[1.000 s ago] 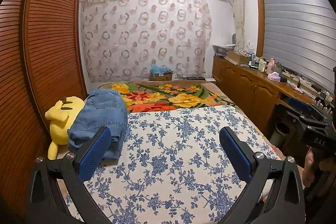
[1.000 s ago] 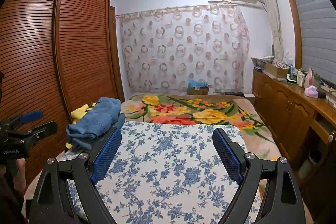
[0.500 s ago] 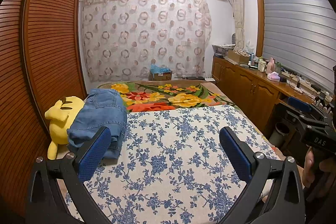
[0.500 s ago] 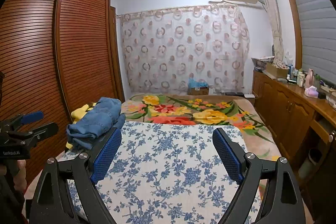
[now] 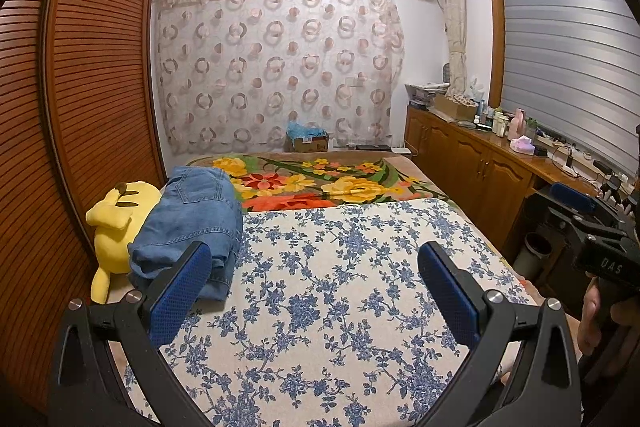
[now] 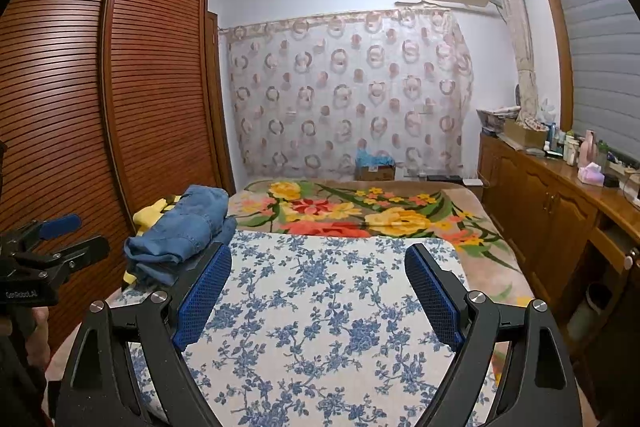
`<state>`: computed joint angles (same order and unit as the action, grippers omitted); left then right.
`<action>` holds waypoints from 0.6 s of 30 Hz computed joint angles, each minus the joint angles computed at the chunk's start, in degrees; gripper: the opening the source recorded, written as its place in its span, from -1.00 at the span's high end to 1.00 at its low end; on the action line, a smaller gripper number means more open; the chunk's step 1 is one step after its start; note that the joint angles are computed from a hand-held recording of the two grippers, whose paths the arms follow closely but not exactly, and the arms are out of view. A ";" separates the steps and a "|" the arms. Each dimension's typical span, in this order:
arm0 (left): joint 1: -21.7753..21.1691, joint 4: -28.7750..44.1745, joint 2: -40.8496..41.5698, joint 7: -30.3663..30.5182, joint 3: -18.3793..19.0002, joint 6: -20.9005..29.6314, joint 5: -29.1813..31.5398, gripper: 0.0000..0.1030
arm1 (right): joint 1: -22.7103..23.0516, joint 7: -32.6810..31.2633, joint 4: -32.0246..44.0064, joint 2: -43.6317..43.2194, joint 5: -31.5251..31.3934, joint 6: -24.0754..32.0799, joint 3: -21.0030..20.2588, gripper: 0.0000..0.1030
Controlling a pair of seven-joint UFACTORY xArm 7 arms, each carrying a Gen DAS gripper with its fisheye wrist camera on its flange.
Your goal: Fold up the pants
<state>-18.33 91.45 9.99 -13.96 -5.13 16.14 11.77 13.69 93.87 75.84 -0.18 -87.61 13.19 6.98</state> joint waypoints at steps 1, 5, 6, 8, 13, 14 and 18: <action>-0.02 -0.06 -0.06 -0.06 0.03 -0.03 0.03 -1.00 | 0.04 -0.08 0.03 0.04 0.11 0.04 0.03 -0.74; -0.03 0.03 0.01 0.04 0.06 -0.01 0.02 -1.00 | 0.17 -0.10 0.17 0.14 0.15 0.10 0.06 -0.74; 0.00 0.09 0.04 0.12 0.01 0.09 -0.09 -1.00 | 0.18 -0.21 0.20 0.14 0.27 0.04 0.04 -0.74; 0.02 0.07 0.02 0.19 -0.01 0.06 -0.18 -1.00 | 0.19 -0.21 0.21 0.18 0.25 0.05 0.01 -0.74; 0.00 0.04 -0.02 0.19 0.00 0.04 -0.16 -1.00 | 0.21 -0.08 0.21 0.15 0.19 0.15 -0.01 -0.74; -0.02 0.09 0.00 0.14 0.03 0.05 -0.11 -1.00 | 0.21 0.28 0.19 0.15 -0.11 0.06 -0.02 -0.74; -0.05 0.14 0.02 0.07 0.03 0.11 -0.08 -1.00 | 0.08 1.07 0.15 0.00 -1.00 -0.18 -0.08 -0.74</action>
